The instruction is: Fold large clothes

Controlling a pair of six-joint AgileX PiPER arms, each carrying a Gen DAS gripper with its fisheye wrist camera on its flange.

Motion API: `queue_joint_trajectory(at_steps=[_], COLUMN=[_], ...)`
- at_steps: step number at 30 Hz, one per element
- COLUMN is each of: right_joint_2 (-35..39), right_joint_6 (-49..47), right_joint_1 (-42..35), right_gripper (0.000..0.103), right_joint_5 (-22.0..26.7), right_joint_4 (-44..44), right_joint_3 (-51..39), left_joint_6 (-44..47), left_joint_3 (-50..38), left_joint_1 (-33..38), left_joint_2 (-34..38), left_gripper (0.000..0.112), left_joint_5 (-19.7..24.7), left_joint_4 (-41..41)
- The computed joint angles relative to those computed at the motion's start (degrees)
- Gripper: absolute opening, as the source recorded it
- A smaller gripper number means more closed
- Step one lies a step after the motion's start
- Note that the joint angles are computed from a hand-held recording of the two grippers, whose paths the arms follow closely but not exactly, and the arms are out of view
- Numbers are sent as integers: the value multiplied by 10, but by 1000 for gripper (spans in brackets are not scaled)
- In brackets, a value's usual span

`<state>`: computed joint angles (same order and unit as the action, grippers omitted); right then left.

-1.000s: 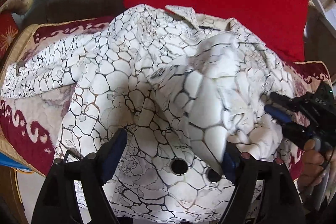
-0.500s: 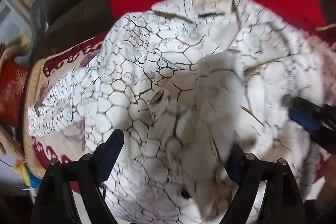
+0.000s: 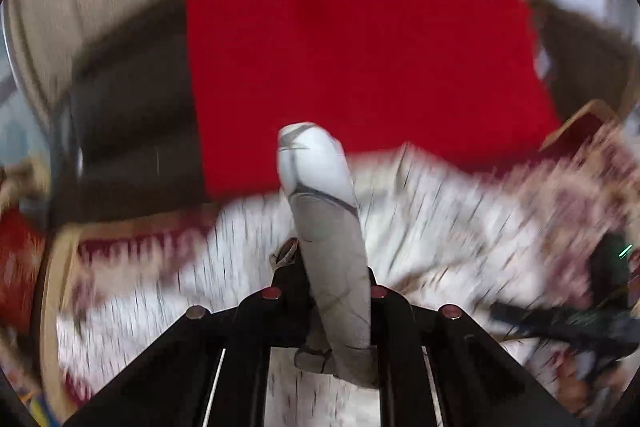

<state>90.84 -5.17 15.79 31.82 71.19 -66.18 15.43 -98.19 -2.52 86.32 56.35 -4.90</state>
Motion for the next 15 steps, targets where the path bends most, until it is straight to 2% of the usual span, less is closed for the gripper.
queue_joint_trajectory(at_steps=[3, 4, 6, 7, 9, 10, 13, 15], right_joint_2=[-33, -41, -40, -36, -24, -16, 2, 26], right_joint_6=[-114, -125, -115, -134, -129, -97, -51, -11], right_joint_1=[24, 38, 59, 63, 75, 85, 104, 117], right_gripper=[34, 35, 36, 36, 37, 37, 37, 37], right_joint_5=[-70, -99, -126, -127, -125, -128, -127, -115], right_joint_4=[106, 103, 82, 103, 96, 58, 2, -50], right_joint_3=[23, 22, 12, 11, -1, -13, -39, -69], left_joint_6=[123, 177, 258, 266, 240, 234, 303, 336], left_joint_3=[78, 122, 195, 219, 242, 247, 257, 242], left_joint_1=[60, 95, 164, 191, 260, 298, 447, 523], left_joint_2=[-69, -90, -100, -92, -49, -31, -10, -1], left_gripper=[19, 26, 49, 62, 61, 59, 59, 59], left_joint_5=[-93, -118, -134, -133, -102, -87, -43, -30], left_joint_4=[-120, -173, -243, -243, -216, -219, -306, -328])
